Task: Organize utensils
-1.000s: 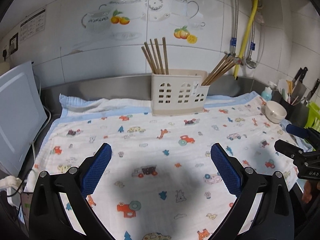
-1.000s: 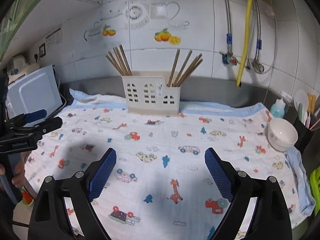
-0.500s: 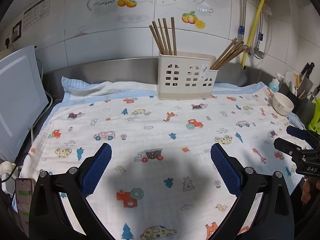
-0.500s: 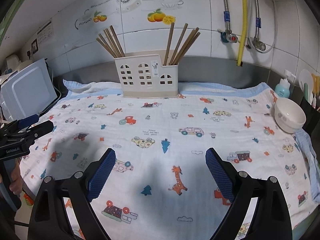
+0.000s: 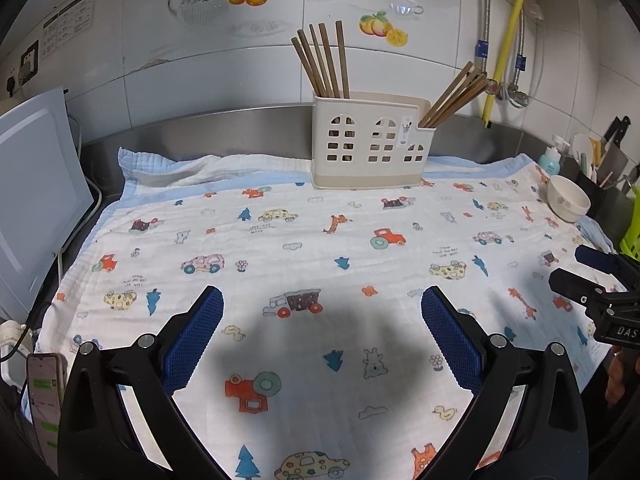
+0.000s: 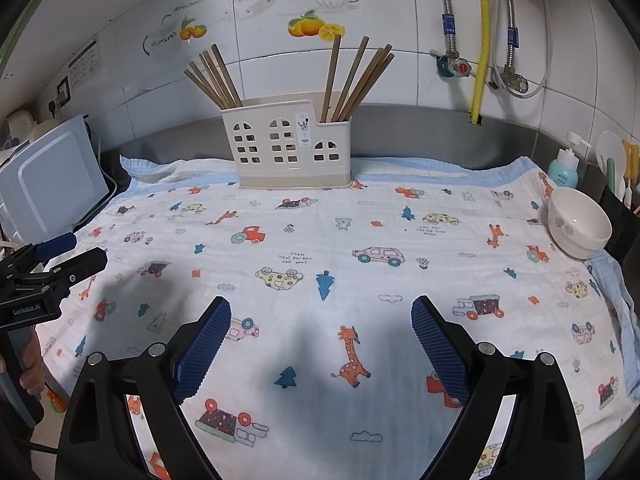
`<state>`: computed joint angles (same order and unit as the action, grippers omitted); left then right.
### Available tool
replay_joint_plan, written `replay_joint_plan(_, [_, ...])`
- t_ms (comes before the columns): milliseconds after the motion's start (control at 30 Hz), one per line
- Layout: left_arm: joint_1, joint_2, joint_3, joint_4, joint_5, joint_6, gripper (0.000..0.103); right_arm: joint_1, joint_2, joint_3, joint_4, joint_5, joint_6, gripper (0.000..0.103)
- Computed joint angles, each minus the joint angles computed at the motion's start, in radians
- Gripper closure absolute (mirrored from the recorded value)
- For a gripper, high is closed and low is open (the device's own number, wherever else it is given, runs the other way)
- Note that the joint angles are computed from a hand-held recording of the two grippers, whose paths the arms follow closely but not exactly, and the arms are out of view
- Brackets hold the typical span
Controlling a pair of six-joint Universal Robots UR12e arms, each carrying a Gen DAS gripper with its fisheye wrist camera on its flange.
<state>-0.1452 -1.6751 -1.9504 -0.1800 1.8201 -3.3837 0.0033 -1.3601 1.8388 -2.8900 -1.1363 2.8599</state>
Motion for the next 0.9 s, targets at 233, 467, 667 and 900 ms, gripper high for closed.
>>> replay_joint_plan(233, [0.000, -0.003, 0.001, -0.002, -0.001, 0.002, 0.005, 0.002, 0.002, -0.002, 0.007, -0.002, -0.007, 0.014])
replay_joint_plan(467, [-0.001, -0.007, 0.002, -0.001, -0.002, 0.002, 0.005, 0.003, 0.003, -0.003, 0.010, -0.003, -0.009, 0.014])
replay_joint_plan(667, [-0.001, -0.008, 0.002, 0.002, -0.008, 0.004, 0.005, 0.005, 0.004, -0.002, 0.010, -0.005, -0.009, 0.014])
replay_joint_plan(900, [-0.002, -0.009, 0.002, 0.005, -0.014, 0.012, 0.005, 0.006, 0.004, -0.002, 0.010, -0.005, -0.007, 0.014])
